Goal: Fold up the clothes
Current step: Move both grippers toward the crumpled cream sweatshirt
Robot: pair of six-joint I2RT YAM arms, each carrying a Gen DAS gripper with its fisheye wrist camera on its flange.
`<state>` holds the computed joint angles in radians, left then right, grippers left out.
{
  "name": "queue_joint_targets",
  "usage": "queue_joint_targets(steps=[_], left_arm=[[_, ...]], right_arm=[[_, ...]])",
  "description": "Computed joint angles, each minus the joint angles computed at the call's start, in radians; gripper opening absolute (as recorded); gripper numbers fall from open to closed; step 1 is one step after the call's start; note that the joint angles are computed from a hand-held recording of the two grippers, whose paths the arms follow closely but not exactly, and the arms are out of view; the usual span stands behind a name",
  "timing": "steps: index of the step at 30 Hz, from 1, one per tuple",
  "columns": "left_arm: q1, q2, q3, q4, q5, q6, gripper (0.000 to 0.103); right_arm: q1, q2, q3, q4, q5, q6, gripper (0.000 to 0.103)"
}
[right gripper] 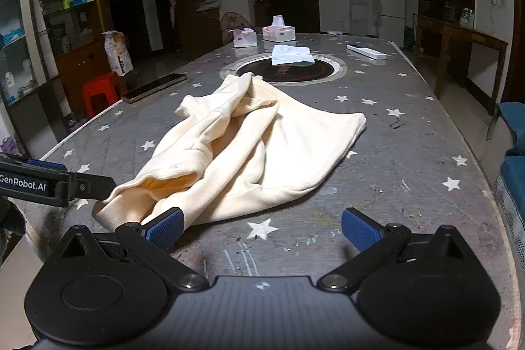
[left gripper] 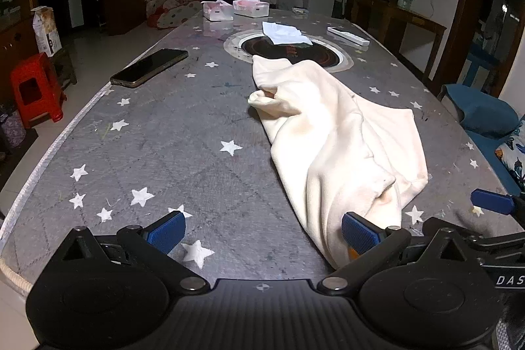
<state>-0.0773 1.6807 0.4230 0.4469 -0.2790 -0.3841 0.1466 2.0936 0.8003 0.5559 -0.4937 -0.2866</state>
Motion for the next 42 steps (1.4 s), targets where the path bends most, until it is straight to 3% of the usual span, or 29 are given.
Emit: queue_joint_targets(steps=[18,42], left_arm=[[0.003,-0.041,-0.040,0.030,0.015,-0.004,0.103],[0.013,0.014,0.009,0.017,0.036,0.013,0.103]], right_arm=[[0.020,-0.040,-0.051,0.028,0.012,0.000,0.103],[0.034,-0.010,-0.008,-0.021,0.009,-0.010,0.103]])
